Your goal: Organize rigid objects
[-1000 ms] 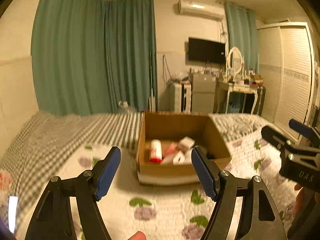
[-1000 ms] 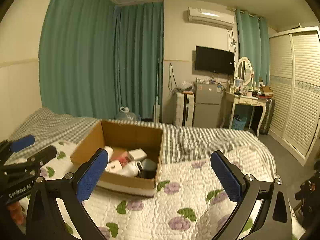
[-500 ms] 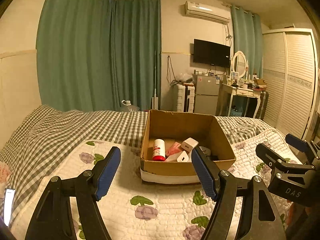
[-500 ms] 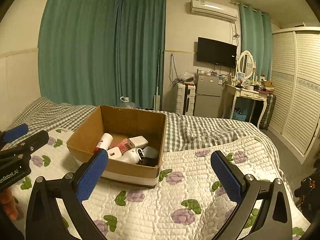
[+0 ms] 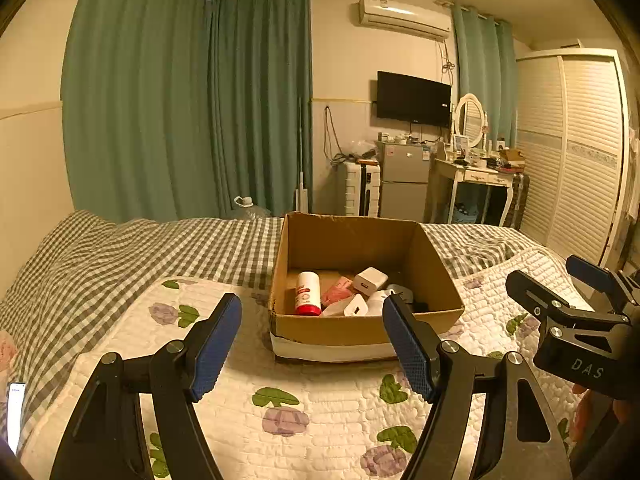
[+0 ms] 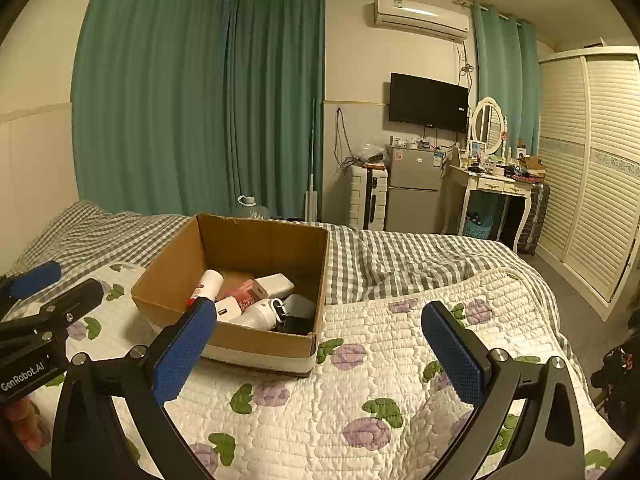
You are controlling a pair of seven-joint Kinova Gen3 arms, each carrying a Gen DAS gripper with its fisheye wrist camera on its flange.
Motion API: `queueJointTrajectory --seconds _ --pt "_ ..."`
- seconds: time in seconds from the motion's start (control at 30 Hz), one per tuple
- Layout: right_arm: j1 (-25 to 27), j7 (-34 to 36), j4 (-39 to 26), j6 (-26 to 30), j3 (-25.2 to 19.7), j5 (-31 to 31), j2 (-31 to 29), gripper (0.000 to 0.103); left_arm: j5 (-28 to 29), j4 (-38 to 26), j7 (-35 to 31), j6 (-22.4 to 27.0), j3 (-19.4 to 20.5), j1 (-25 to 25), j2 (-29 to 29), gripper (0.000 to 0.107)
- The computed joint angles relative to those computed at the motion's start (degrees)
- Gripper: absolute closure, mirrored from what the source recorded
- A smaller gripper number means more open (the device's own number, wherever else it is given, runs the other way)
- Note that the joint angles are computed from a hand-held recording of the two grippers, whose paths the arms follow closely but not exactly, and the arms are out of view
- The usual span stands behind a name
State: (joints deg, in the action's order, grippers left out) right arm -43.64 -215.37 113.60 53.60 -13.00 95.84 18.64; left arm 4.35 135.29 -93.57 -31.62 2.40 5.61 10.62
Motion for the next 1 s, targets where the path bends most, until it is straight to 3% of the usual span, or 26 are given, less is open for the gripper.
queueJointTrajectory --seconds 1.0 --pt "-0.13 0.37 -0.03 -0.12 0.05 -0.46 0.06 0.0 0.11 0.07 -0.04 -0.47 -0.04 0.03 0.16 0.032"
